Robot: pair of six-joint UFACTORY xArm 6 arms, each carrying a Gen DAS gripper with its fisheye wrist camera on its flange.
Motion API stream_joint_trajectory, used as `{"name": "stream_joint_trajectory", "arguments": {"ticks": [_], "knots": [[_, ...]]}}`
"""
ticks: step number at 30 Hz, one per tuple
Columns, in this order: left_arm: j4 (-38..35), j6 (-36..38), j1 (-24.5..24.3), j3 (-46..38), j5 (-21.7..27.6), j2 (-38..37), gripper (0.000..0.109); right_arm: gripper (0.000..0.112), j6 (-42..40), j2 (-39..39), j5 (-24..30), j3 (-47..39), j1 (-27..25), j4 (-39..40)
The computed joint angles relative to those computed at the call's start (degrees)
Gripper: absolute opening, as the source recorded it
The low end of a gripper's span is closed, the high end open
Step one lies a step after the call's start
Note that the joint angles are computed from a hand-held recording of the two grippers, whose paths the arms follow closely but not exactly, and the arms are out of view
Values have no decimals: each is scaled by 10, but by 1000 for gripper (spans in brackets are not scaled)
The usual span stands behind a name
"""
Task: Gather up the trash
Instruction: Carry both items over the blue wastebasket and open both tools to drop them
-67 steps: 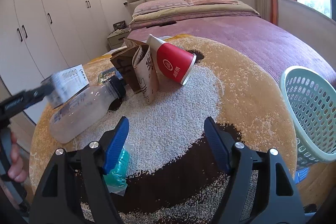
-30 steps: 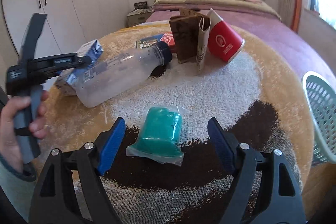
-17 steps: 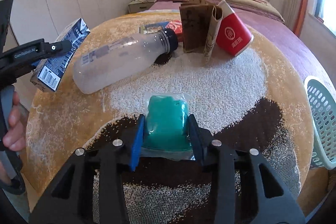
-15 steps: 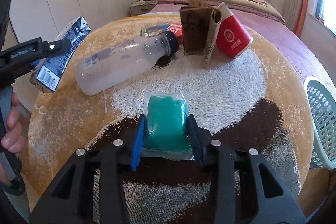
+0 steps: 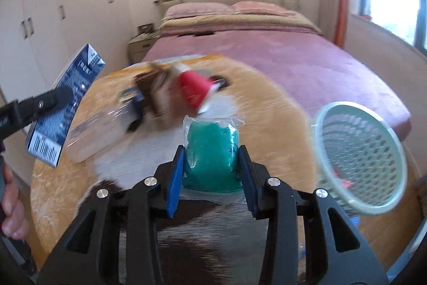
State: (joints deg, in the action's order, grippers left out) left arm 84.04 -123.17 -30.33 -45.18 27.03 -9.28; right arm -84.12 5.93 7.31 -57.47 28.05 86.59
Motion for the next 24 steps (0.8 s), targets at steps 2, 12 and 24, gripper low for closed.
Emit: {"name": "stream_joint_trajectory", "arguments": {"ticks": [2, 12, 24], "knots": [[23, -8, 2, -44, -28, 44, 53, 36, -5, 1, -5, -7, -19, 5], [15, 85, -17, -296, -92, 271, 53, 36, 10, 56, -40, -82, -95, -6], [-357, 507, -30, -616, -123, 541, 53, 36, 375, 215, 7, -206, -213, -322]]}}
